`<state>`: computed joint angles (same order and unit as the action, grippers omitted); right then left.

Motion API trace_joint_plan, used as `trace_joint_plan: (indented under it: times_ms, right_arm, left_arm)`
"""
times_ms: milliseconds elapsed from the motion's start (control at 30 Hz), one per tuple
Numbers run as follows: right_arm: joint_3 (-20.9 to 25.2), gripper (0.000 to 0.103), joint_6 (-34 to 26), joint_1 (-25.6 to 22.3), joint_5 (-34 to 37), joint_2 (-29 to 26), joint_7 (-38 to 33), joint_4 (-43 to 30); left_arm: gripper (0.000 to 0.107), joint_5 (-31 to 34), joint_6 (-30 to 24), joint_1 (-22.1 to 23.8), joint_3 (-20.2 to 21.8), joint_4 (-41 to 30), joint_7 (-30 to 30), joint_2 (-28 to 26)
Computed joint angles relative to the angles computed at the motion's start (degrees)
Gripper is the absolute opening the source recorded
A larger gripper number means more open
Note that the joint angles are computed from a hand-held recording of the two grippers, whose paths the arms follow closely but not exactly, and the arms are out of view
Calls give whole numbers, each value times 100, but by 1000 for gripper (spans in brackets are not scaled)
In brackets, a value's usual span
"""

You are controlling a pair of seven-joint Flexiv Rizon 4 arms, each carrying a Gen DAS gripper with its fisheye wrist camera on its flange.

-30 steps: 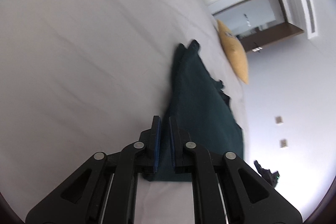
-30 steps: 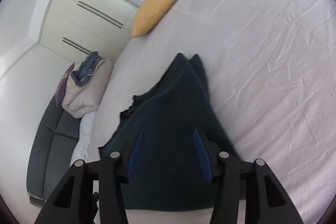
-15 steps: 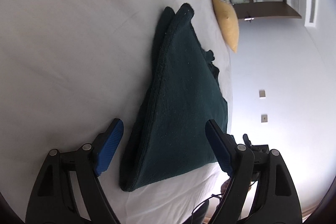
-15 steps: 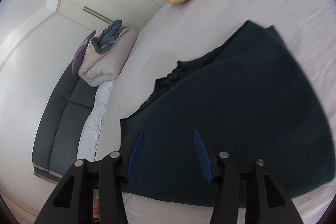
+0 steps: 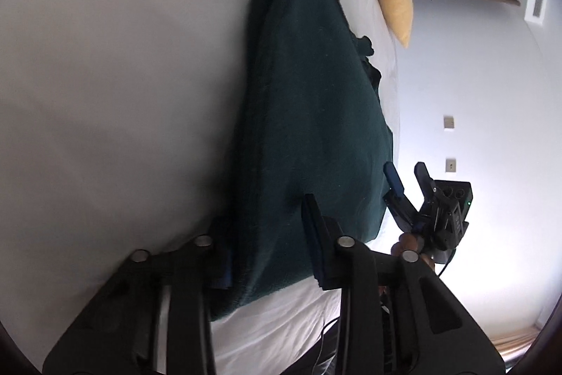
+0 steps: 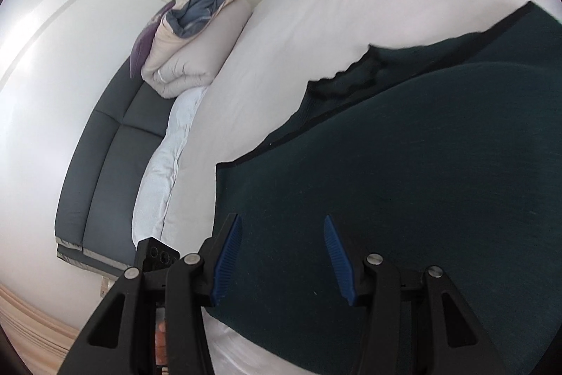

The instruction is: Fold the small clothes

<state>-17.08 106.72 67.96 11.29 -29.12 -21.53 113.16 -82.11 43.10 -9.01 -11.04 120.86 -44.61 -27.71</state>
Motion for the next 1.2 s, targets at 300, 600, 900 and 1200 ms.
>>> trace_joint_plan:
  times_ms: [300, 600, 900, 1200]
  right_arm:
    - [1770, 52, -469, -1779, -937, -483, 208, -627]
    - [2127, 50, 212, -2101, -1099, -682, -13, -518]
    - [3755, 86, 1233, -3903, -1931, -601, 373, -126]
    - [3899, 90, 1747, -4609, -3253, -921, 1033, -66]
  left_arm:
    - [10, -1059, 449, -338, 47, 298, 529, 396]
    - [10, -942, 1359, -968, 69, 96, 517, 810]
    - [10, 831, 2715, -1640, -400, -676, -390, 545]
    - [10, 2530, 2914, -1833, -772, -1263, -1520, -265]
